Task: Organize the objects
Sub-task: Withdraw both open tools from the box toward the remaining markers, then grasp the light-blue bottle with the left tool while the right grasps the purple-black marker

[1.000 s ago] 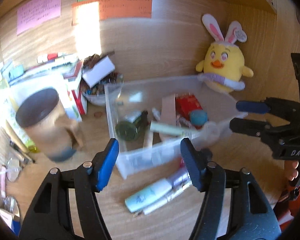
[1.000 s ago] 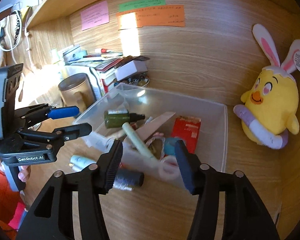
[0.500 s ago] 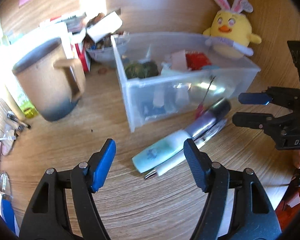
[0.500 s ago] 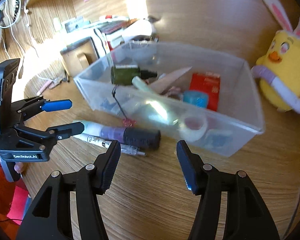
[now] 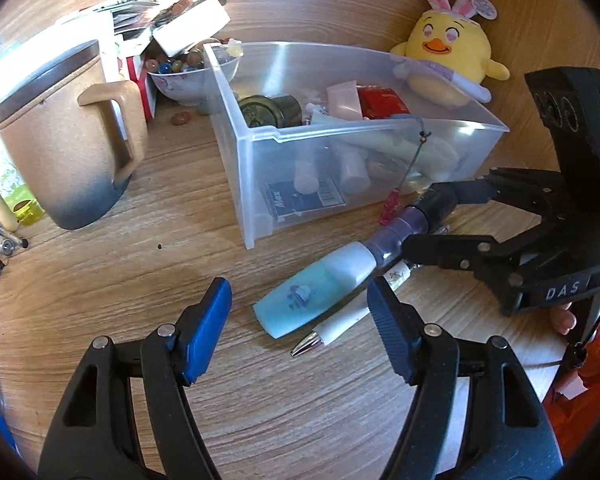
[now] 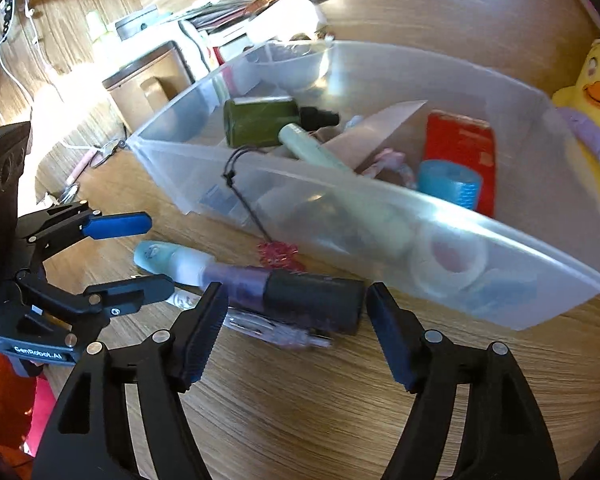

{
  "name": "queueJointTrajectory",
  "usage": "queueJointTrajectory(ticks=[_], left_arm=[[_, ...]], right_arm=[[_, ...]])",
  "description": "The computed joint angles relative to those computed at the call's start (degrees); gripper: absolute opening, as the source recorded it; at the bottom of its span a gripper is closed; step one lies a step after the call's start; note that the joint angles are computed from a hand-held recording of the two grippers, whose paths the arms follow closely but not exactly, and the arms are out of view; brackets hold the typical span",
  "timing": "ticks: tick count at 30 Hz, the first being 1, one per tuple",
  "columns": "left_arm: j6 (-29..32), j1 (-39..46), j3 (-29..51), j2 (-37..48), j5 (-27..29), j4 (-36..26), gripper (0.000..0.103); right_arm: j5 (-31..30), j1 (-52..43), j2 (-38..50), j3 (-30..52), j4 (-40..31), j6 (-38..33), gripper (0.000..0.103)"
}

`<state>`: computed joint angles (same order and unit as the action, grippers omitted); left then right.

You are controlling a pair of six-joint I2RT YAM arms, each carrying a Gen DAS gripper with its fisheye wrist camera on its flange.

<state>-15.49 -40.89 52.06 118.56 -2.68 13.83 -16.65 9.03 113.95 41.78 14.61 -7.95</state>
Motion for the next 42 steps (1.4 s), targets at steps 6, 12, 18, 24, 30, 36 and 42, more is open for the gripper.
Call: queueJointTrajectory(ticks=[6, 12, 18, 24, 30, 36, 42], left_arm=[[1.2, -0.1, -0.6, -0.3, 1.7, 0.3, 0.070], [2.6, -1.6, -0.6, -0.2, -0.5, -0.2, 0.069], [1.2, 0.9, -3.7, -2.4, 2.0, 3.2, 0.069], [1.5, 1.9, -0.7, -0.4, 1.5, 0.3, 0.069], [2.0, 1.5, 1.5, 1.2, -1.4, -1.2, 0.058], [3.2, -1.3, 0.9, 1.5, -6.2, -0.2, 0.034], [2.8, -3.3, 0.2, 1.4, -8.0, 0.9, 0.024]], right_arm=[[3.2, 3.1, 0.6, -0.1, 1.9, 3.2, 0.084], [9.4, 6.3, 1.8, 0.0, 3.8, 4.1, 0.089], [9.9, 6.5, 2.1, -0.3, 4.7, 4.8, 0.090], [9.8, 5.0, 0.6, -2.0, 5.5, 3.8, 0.065], [5.9, 2.1, -1.9, -4.6, 4.6, 2.1, 0.048], [2.7, 2.5, -6.8, -8.7, 1.5, -3.4, 0.047], [4.1, 4.0, -6.5, -7.4, 2.4, -2.9, 0.060]])
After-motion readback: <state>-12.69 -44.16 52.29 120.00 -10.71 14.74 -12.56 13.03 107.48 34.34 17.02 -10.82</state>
